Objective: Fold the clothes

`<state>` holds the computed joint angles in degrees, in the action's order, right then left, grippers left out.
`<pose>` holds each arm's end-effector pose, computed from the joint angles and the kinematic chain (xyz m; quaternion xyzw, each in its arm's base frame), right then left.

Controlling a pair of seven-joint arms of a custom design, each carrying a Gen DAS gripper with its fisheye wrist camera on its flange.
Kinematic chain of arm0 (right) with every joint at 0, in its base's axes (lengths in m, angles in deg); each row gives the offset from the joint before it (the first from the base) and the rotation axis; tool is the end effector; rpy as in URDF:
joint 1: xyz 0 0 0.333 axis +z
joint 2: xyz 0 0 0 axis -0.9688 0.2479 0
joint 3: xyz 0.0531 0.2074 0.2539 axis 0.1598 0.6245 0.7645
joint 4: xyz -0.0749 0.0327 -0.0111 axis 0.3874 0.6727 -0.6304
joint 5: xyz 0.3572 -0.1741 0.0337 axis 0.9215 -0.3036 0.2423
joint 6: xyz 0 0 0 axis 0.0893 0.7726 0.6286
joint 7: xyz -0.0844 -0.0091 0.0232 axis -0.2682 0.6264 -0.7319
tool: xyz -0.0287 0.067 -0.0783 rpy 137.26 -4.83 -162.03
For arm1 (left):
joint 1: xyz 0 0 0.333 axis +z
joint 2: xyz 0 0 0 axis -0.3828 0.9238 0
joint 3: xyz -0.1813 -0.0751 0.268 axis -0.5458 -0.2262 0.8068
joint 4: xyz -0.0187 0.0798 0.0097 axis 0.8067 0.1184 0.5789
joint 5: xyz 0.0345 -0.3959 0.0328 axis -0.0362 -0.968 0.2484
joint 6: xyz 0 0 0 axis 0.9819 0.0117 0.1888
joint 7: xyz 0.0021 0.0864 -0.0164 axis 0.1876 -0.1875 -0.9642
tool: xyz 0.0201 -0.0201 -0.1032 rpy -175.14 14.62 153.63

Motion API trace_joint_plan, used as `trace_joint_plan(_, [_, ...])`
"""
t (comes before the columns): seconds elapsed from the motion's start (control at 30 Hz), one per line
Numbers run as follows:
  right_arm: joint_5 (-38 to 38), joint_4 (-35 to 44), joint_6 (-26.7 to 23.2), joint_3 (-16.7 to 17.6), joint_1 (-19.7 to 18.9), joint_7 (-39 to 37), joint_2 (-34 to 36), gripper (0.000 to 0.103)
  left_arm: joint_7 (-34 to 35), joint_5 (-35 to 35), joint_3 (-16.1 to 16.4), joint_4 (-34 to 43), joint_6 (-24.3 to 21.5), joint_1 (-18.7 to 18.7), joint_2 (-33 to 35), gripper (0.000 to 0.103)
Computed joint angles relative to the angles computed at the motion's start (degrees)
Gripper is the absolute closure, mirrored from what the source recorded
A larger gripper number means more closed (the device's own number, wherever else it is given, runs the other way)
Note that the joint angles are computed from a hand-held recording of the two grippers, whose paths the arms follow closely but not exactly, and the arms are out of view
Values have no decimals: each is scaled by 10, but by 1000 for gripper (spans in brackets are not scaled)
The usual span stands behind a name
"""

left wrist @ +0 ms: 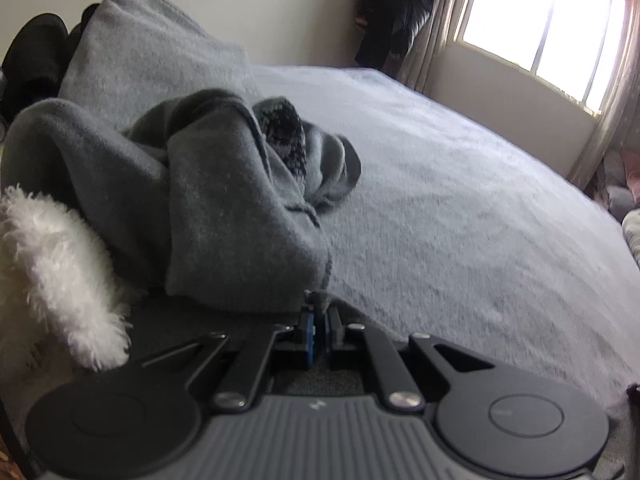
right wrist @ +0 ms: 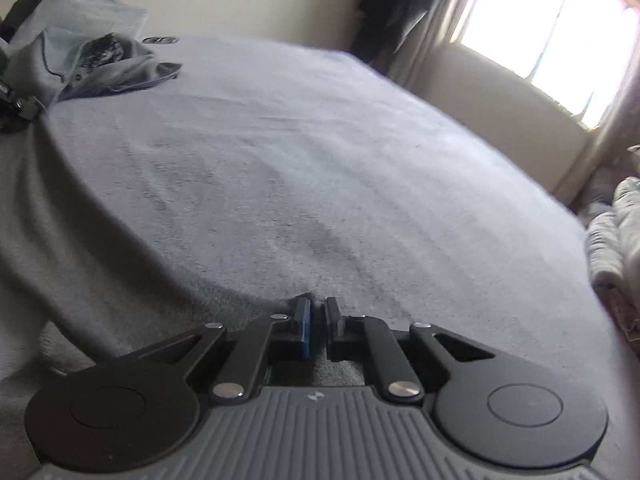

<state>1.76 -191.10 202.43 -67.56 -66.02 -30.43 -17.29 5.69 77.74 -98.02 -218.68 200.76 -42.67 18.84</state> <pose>0.6238 0.1937 0.3191 -0.8907 0.0444 -0.2022 0.4047 0.3123 -0.1882 0.3258 -0.8892 0.1078 -0.1652 0.4129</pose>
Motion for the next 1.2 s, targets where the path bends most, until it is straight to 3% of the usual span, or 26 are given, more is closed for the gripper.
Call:
trace_joint_plan(0.13, [69, -11, 36, 10, 3, -73, 10, 93, 14, 18, 17, -12, 38, 15, 12, 96])
trace_joint_plan(0.23, [72, -14, 53, 5, 15, -44, 2, 88, 28, 18, 15, -10, 35, 16, 10, 89])
trace_joint_plan(0.33, [49, -24, 33, 0, 15, 24, -19, 85, 32, -9, 8, -10, 22, 9, -18, 56])
trace_joint_plan(0.37, [46, -32, 26, -1, 14, 46, -29, 85, 26, -14, 0, -9, 11, 6, -24, 55])
trace_joint_plan(0.5, [-61, -60, -59, -20, 13, 227, -62, 85, 22, -1, -14, 2, 5, -8, -30, 56])
trace_joint_plan(0.63, [-81, -80, -53, -17, 30, 242, -72, 85, 36, 68, 0, 8, 103, -2, -4, 58])
trace_joint_plan(0.73, [-105, -88, -48, -12, 46, 263, -71, 85, 66, 83, 10, 19, 154, 8, 22, 58])
trace_joint_plan(0.9, [-73, -109, -38, 5, 67, 225, -83, 82, 94, 66, 13, 18, 174, 14, 29, 59])
trace_joint_plan(1.1, [-116, -98, -70, 8, 92, 255, -82, 82, 148, 35, 16, 15, 186, 16, 22, 60])
trace_joint_plan(1.2, [-154, -87, -125, 3, 89, 279, -86, 78, 142, 17, 12, 3, 192, 16, 3, 63])
